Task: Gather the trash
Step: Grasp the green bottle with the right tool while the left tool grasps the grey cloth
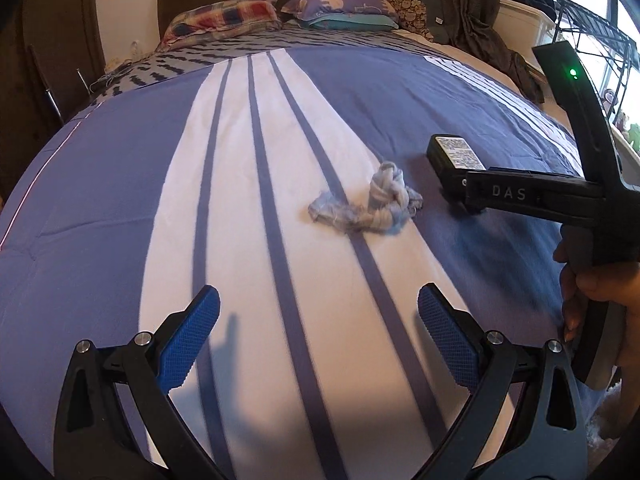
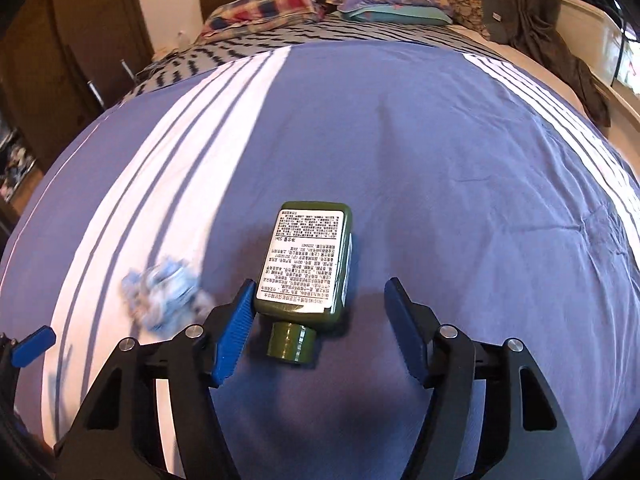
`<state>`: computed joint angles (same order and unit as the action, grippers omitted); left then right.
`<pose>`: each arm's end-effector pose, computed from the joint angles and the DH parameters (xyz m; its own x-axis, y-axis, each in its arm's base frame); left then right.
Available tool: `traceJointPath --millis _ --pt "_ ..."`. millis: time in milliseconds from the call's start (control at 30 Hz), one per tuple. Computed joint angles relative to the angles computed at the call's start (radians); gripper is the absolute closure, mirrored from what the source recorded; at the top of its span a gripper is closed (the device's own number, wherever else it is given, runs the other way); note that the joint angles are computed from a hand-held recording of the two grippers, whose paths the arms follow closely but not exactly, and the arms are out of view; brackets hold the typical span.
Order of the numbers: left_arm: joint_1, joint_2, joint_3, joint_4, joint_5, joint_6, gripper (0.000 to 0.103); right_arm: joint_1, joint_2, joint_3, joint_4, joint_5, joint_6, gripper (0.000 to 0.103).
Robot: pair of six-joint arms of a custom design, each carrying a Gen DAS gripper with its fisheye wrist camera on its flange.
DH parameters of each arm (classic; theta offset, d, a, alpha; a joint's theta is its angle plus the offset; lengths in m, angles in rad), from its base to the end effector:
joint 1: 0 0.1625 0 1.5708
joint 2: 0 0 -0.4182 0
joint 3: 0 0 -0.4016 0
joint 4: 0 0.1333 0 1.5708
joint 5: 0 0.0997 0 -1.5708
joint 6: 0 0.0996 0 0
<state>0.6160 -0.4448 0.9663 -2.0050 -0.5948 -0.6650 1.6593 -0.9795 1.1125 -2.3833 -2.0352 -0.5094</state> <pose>-0.5447 -0.6500 0.0781 -0.7101 0.0376 -0.7031 0.4764 0.7609 -0.4405 0.1559 -0.7539 0.4498 -0.7657 -0.2021 0.6106 -0.5065 0.7746 -0.3787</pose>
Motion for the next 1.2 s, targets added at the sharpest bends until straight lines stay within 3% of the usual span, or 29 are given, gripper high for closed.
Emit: traceJointPath --millis 167,267,533,600,800,1200 --pt "0.032 0.082 -0.143 0.007 -0.016 0.051 0.010 -0.009 0.031 -0.059 0.026 0.015 0.006 0.037" --pt "0.048 0.136 -0.241 0.033 -0.032 0.074 0.015 -0.013 0.040 -0.082 0.045 0.030 0.018 0.037" --pt "0.070 0.228 -0.403 0.059 -0.083 0.167 0.049 -0.019 0.071 -0.138 0.066 0.047 0.019 0.043" --pt "0.071 0.230 -0.410 0.051 -0.094 0.181 0.064 -0.019 0.072 -0.140 0.068 0.046 0.012 0.048" --pt "0.062 0.203 -0.361 0.032 -0.092 0.166 0.077 -0.021 0.029 -0.089 0.073 0.047 -0.009 0.053" --pt "-0.032 0.002 0.004 -0.079 -0.085 0.046 0.080 -0.020 -0.202 0.197 0.014 0.083 -0.073 0.053"
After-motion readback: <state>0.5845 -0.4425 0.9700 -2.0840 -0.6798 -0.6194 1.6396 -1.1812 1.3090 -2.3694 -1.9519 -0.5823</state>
